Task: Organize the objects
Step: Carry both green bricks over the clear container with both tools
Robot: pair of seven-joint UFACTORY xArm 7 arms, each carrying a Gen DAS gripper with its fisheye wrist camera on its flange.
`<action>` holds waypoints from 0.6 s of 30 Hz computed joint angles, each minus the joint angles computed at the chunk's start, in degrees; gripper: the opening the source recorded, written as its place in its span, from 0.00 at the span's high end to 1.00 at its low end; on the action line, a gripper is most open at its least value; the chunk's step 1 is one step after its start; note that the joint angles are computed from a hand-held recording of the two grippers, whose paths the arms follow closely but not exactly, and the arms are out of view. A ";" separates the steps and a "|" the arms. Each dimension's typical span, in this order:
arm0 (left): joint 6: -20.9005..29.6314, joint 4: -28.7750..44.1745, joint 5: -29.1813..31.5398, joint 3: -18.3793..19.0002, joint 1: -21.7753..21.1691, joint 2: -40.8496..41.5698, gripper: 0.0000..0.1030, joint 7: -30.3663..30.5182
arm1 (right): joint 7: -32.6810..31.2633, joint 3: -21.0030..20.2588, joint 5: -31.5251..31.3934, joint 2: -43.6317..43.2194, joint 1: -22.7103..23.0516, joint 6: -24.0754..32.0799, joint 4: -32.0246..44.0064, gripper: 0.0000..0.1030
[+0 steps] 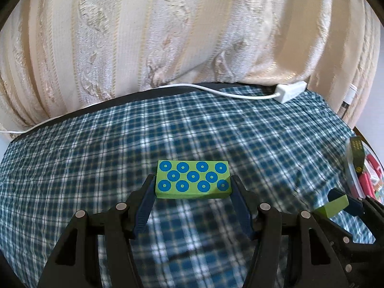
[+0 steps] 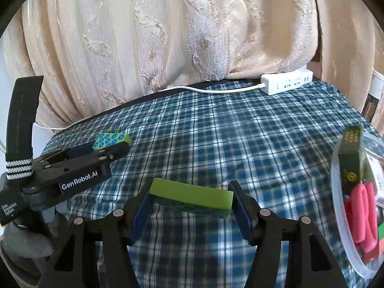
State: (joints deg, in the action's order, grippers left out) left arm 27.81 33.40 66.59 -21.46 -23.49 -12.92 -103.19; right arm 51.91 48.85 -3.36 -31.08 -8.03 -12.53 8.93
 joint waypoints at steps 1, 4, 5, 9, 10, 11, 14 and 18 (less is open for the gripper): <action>0.21 0.11 -0.26 -0.35 -0.35 0.05 0.40 -0.11 | 0.13 -0.85 0.08 -0.51 1.00 0.11 -0.56 0.37; 0.90 0.76 -1.46 -1.27 -1.65 0.58 0.40 -0.05 | 0.90 -3.75 0.23 -2.79 4.60 0.79 -2.70 0.37; 1.18 1.00 -1.68 -1.50 -2.03 0.81 0.40 -0.11 | 1.19 -5.06 0.19 -3.77 6.09 1.14 -3.58 0.37; 1.93 1.83 -2.83 -2.03 -3.67 1.47 0.40 -0.03 | 2.55 -8.05 -0.64 -7.69 9.62 3.05 -6.19 0.37; 2.20 2.13 -3.15 -2.17 -4.08 1.71 0.40 0.04 | 2.87 -9.09 -1.01 -8.70 10.58 3.64 -6.76 0.37; 2.37 2.38 -3.44 -2.28 -4.51 1.87 0.40 0.12 | 3.18 -10.07 -1.41 -9.63 11.39 4.09 -7.33 0.37; 2.98 3.41 -3.60 -2.65 -5.64 2.67 0.40 -0.01 | 4.49 -13.11 -2.48 -13.56 14.48 6.07 -9.50 0.37; 3.61 5.18 -2.90 -2.74 -7.35 4.53 0.40 -0.14 | 5.90 -17.71 -4.19 -20.29 18.81 10.10 -12.44 0.37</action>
State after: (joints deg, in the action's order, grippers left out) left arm 31.43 38.57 63.69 -24.20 -30.83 -8.39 -103.33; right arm 57.82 31.15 -7.55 -51.37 10.78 -2.43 -3.51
